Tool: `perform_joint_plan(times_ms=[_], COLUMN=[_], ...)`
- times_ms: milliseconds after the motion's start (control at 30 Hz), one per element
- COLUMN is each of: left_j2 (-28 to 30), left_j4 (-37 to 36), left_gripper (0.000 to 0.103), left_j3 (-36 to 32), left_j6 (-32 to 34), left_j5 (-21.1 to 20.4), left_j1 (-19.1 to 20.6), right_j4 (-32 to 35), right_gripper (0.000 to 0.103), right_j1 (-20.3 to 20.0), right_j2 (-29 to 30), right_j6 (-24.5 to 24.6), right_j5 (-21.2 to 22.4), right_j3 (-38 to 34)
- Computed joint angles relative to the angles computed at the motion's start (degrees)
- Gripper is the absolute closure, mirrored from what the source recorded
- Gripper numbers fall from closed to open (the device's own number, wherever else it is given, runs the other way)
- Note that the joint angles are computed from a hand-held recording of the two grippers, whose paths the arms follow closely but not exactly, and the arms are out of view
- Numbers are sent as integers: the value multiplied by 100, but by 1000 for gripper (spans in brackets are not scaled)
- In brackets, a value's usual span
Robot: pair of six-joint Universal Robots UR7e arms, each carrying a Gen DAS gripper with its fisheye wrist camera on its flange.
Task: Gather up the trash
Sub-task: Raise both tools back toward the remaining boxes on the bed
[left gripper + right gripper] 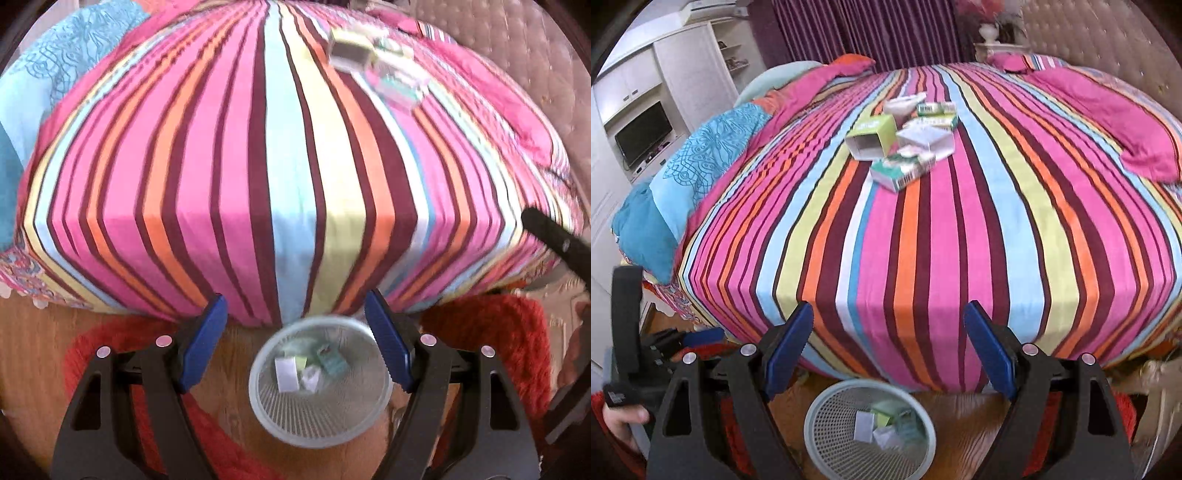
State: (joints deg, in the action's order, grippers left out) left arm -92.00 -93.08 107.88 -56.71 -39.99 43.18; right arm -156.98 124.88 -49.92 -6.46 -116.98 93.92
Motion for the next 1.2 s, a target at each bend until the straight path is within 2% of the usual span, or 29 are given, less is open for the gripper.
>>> perform_joint_plan(times_ms=[133, 333, 500, 833, 1200], left_j2=[160, 470, 772, 1484, 2318], left_j4=[-263, -730, -1223, -1986, -2430], left_gripper=[28, 28, 28, 28, 28], left_j3=[-269, -629, -941, -1685, -2594], left_j6=[289, 786, 1466, 2519, 3208], left_j5=[203, 297, 342, 194, -67], left_j1=[101, 242, 363, 703, 1141], right_j4=[53, 166, 226, 567, 1001], right_gripper=[24, 24, 24, 24, 24], right_j1=[-15, -41, -91, -285, -453], right_j2=[102, 258, 377, 643, 1065], right_j6=[-150, -211, -278, -769, -1123], right_j5=[-43, -43, 15, 494, 613], right_j3=[-192, -466, -678, -1200, -1897])
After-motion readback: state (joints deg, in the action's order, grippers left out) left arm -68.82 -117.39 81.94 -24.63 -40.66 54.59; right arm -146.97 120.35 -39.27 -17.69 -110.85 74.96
